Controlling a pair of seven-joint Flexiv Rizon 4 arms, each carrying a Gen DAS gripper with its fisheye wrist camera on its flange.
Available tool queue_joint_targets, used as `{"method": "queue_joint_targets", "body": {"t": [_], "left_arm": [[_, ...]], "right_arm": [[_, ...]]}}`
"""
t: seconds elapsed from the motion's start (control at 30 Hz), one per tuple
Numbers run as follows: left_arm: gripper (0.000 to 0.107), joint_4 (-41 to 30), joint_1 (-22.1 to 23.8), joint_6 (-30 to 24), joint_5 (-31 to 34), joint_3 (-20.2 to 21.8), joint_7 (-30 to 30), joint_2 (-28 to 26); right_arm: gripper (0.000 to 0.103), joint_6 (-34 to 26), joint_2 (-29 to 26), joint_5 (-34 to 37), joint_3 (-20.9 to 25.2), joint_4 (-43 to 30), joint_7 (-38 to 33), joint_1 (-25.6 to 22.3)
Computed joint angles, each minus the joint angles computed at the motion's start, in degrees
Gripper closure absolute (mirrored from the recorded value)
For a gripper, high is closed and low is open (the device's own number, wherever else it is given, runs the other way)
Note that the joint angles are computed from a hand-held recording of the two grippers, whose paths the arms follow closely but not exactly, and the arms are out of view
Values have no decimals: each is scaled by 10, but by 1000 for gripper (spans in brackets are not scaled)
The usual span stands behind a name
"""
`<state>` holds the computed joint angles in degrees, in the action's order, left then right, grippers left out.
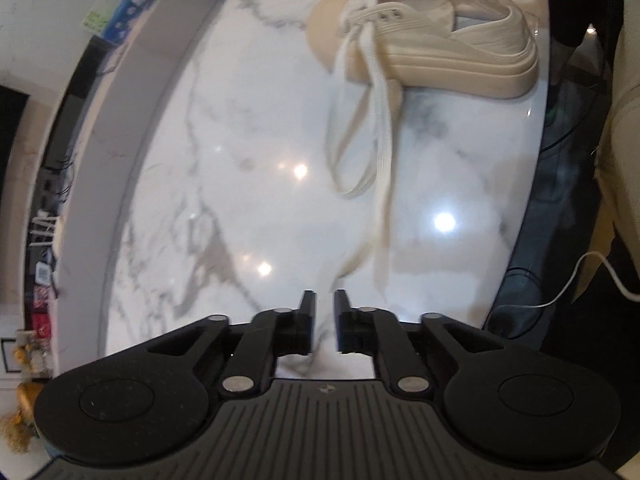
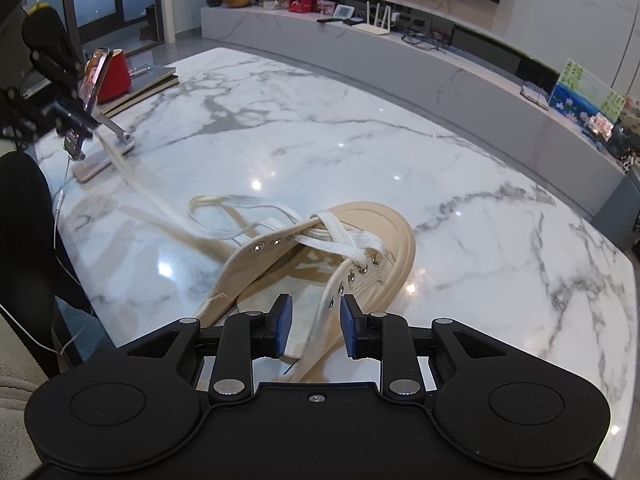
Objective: Lace up shoes with both hands
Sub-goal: 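Release the lace and move the left gripper back toward the sneaker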
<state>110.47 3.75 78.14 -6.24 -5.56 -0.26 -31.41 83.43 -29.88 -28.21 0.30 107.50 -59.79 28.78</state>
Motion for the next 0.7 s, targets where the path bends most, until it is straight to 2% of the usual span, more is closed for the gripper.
{"method": "queue_joint_targets", "body": {"t": [0.07, 0.17, 0.2, 0.23, 0.3, 0.4, 0.57, 0.7], "left_arm": [[93, 2, 13, 7, -14, -24, 12, -6], [93, 6, 51, 27, -55, -93, 41, -21], [93, 6, 60, 29, -46, -104, 35, -23], [92, 6, 70, 38, -74, -133, 60, -34], [89, 2, 78, 42, -84, -154, 71, -45], [87, -9, 98, 46, -96, -209, 101, -79], [87, -35, 87, 40, -92, -225, 119, -113], [87, -67, 69, 50, -89, -218, 114, -142]], "right_arm": [[79, -1, 0, -1, -3, -1, 2, 2], [79, 0, -1, -7, -16, -1, 14, 12], [79, 1, -2, -9, -20, -1, 19, 14], [79, 0, -3, -8, -18, -3, 20, 12], [79, -1, -5, -6, -14, -6, 22, 9], [79, -9, -8, -4, -7, -13, 19, 4], [79, -22, -10, -2, 0, -22, 13, -1], [79, -27, -12, 2, 7, -27, 9, -6]]}}
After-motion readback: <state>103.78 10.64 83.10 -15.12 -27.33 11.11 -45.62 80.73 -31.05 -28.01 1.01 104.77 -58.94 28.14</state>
